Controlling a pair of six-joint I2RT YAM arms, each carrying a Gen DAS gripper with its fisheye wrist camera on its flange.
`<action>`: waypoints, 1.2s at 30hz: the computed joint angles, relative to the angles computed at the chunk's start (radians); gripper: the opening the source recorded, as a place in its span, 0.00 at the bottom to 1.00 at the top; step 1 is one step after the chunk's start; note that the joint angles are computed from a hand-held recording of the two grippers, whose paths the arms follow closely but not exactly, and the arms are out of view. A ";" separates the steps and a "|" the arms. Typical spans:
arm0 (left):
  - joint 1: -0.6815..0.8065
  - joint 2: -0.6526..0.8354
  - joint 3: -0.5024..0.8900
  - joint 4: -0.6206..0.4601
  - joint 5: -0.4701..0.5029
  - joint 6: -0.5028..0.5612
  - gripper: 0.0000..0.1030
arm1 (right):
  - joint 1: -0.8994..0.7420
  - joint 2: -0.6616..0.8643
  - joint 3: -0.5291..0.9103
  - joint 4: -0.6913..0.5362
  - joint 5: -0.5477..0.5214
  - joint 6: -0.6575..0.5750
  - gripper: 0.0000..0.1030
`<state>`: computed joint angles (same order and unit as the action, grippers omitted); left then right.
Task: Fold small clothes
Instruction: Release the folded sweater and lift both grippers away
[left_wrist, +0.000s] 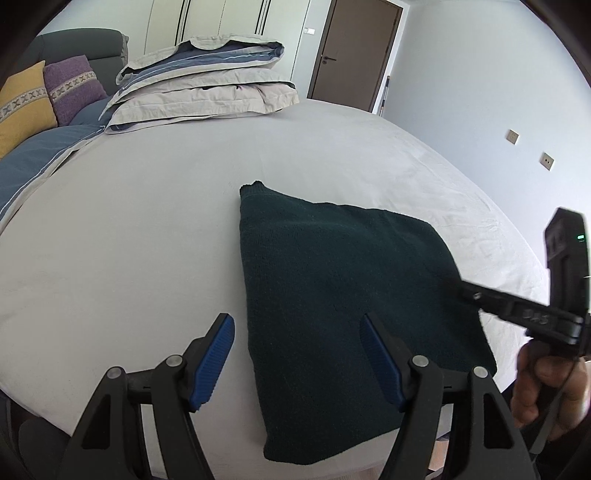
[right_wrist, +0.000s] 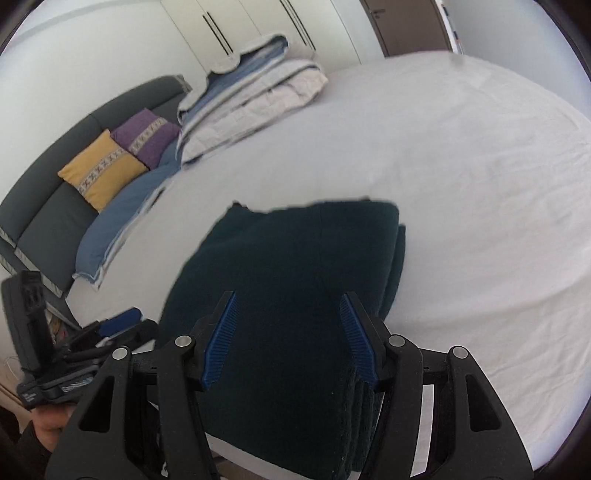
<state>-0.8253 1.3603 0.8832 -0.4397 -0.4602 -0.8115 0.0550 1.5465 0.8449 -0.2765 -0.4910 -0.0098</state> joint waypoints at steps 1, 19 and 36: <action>-0.005 -0.004 -0.007 0.005 -0.001 -0.002 0.71 | -0.002 0.029 -0.020 0.058 0.021 0.014 0.52; -0.266 -0.024 0.248 -0.306 -0.589 -0.027 1.00 | -0.123 -0.550 -0.124 -0.034 0.107 -0.057 0.65; -0.244 0.035 0.378 -0.527 -0.419 -0.200 1.00 | -0.120 -0.783 -0.007 -0.346 0.154 -0.147 1.00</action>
